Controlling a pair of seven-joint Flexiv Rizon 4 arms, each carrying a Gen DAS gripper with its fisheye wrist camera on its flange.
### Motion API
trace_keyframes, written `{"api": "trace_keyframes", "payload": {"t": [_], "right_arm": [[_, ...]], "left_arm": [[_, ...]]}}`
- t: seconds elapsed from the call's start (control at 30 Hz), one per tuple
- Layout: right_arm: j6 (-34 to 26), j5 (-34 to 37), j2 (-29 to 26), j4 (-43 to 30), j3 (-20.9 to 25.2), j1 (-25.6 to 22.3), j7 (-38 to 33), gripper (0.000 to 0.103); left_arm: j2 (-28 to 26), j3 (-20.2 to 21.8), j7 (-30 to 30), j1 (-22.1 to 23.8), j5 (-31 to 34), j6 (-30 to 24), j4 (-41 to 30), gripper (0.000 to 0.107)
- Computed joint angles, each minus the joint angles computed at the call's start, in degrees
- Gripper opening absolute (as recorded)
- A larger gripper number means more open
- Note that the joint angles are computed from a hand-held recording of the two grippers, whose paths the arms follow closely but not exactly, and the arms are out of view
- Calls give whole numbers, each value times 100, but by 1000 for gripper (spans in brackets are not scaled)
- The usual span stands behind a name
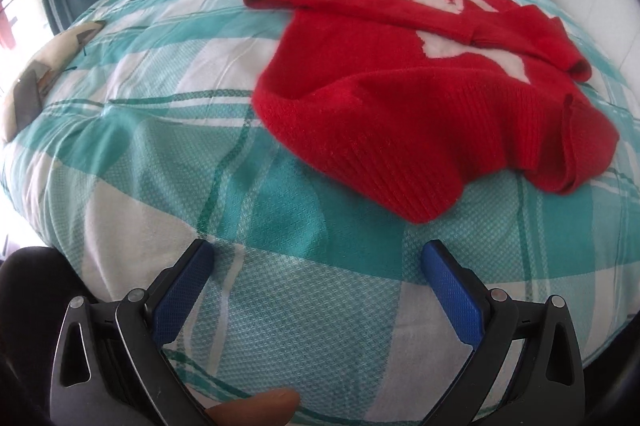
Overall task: Fold small clothes
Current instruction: 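Close the right gripper on the sweater hem while the left gripper grasps the hem beside it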
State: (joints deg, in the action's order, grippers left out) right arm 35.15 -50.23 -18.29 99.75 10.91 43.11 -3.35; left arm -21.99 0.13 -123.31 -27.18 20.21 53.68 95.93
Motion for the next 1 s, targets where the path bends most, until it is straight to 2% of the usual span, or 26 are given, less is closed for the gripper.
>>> {"api": "trace_keyframes", "payload": {"t": [0.17, 0.27, 0.33, 0.4, 0.47, 0.5, 0.57, 0.6, 0.67, 0.7, 0.73, 0.83, 0.9, 1.0], "right_arm": [[233, 34, -76, 23, -19, -50, 53, 103], [467, -39, -142, 22, -70, -103, -91, 103], [816, -89, -242, -40, -116, -191, -357, 103], [1320, -167, -409, -168, -197, -302, -778, 103], [1630, -216, -624, -401, -310, -340, -1251, 103], [2007, -218, -739, -479, -349, -410, -1483, 103], [2603, 161, -1025, -720, -275, -572, -2180, 102], [2755, 536, -1172, -864, -114, -690, -2657, 98], [2485, 1144, -1325, -1102, 121, -775, -3324, 68], [2303, 1148, -1264, -1057, 7, -666, -3314, 42], [2310, 1063, -1125, -868, -154, -553, -3185, 28], [2771, 978, -543, -12, -441, -438, -2503, 15], [2903, 797, -151, 545, -534, -415, -1896, 15], [2805, 592, 298, 1147, -424, -485, -1136, 15]], "left_arm": [[-30, 22, 4, 1, 109, 126, 39, 103], [28, -165, 519, 255, -346, 197, 184, 103], [134, -316, 889, 475, -837, 418, 412, 103], [243, -548, 1329, 761, -1511, 1018, 812, 103], [290, -955, 2097, 1122, -2431, 1573, 1195, 103], [282, -1176, 2492, 1286, -2886, 1756, 1319, 103], [266, -1667, 3307, 1626, -3790, 2057, 1549, 103], [254, -1820, 3606, 1722, -4106, 2115, 1601, 103], [248, -2013, 4112, 1835, -4586, 2168, 1660, 103], [257, -2170, 4436, 1925, -4887, 2220, 1710, 103], [255, -2349, 4777, 2025, -5216, 2262, 1743, 102], [136, -2895, 5774, 2276, -6196, 2358, 1703, 102], [50, -3247, 6399, 2401, -6850, 2445, 1642, 101], [-51, -3681, 7177, 2562, -7826, 2407, 1506, 98]]}}
